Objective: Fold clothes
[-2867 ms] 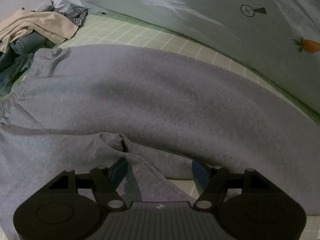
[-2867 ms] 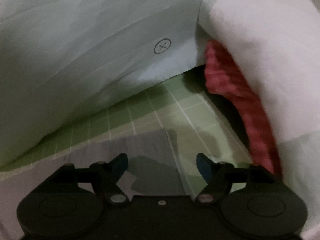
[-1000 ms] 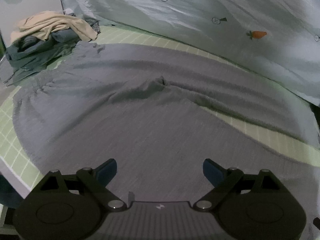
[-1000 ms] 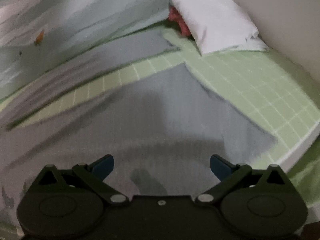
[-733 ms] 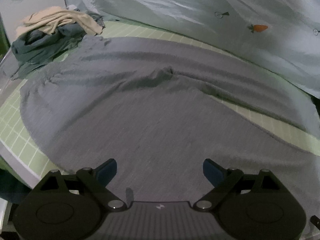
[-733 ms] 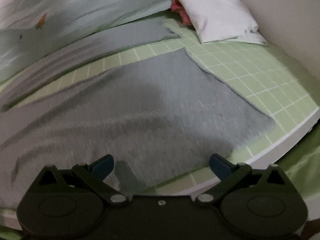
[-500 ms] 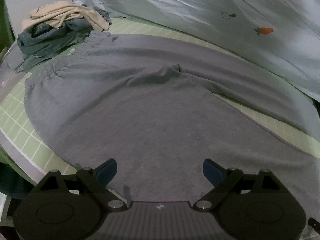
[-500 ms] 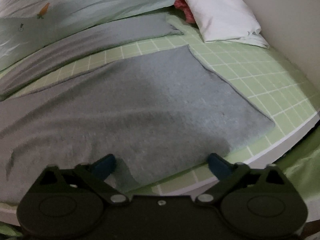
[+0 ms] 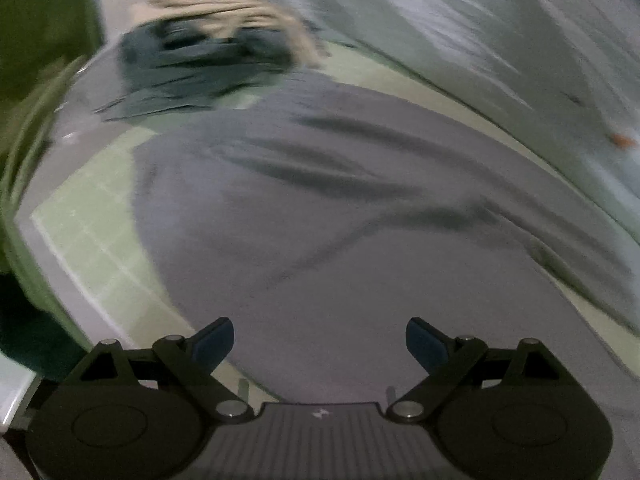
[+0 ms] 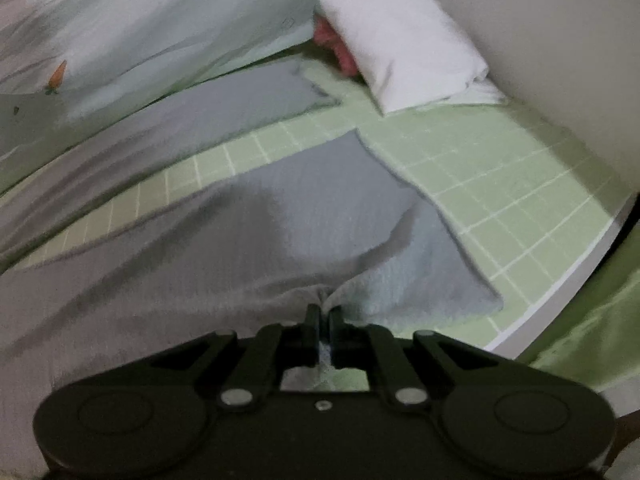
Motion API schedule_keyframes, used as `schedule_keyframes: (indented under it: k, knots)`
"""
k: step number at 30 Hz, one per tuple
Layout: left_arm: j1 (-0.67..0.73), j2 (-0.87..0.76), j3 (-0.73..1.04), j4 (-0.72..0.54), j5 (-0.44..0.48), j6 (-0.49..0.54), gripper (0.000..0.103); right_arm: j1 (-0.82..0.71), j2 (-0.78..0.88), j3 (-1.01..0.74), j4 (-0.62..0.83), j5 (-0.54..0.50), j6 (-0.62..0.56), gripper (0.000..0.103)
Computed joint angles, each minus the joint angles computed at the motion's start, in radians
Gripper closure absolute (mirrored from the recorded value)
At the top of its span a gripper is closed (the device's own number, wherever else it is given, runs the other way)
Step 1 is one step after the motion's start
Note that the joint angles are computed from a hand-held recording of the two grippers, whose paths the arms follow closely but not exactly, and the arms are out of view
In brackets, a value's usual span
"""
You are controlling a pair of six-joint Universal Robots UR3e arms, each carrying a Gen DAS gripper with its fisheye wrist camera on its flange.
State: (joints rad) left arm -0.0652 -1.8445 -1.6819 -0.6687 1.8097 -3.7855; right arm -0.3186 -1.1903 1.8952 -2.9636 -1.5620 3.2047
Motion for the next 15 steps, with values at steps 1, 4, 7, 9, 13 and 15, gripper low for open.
schedule_keyframes:
  k: [1,4,7,9,13,15]
  knots:
    - [0.032,0.01,-0.015,-0.002,0.001,0.011,0.01,0.013,0.004,-0.018,0.011,-0.021,0.018,0.098]
    - [0.132,0.034,-0.051,-0.009,0.006,0.047,0.01,0.054,0.016,-0.07,0.044,-0.078,0.09,0.098]
    - [0.227,0.031,-0.073,0.015,-0.026,0.086,0.01,0.1,0.034,-0.123,0.074,-0.143,0.138,0.098]
    - [0.282,0.022,-0.081,0.03,-0.046,0.107,0.01,0.132,0.044,-0.156,0.093,-0.186,0.168,0.098]
    - [0.341,-0.041,-0.039,0.034,-0.066,0.142,0.014,0.195,0.058,-0.217,0.128,-0.271,0.236,0.098]
    - [0.365,-0.067,-0.023,0.039,-0.078,0.17,0.018,0.219,0.063,-0.239,0.139,-0.308,0.261,0.098]
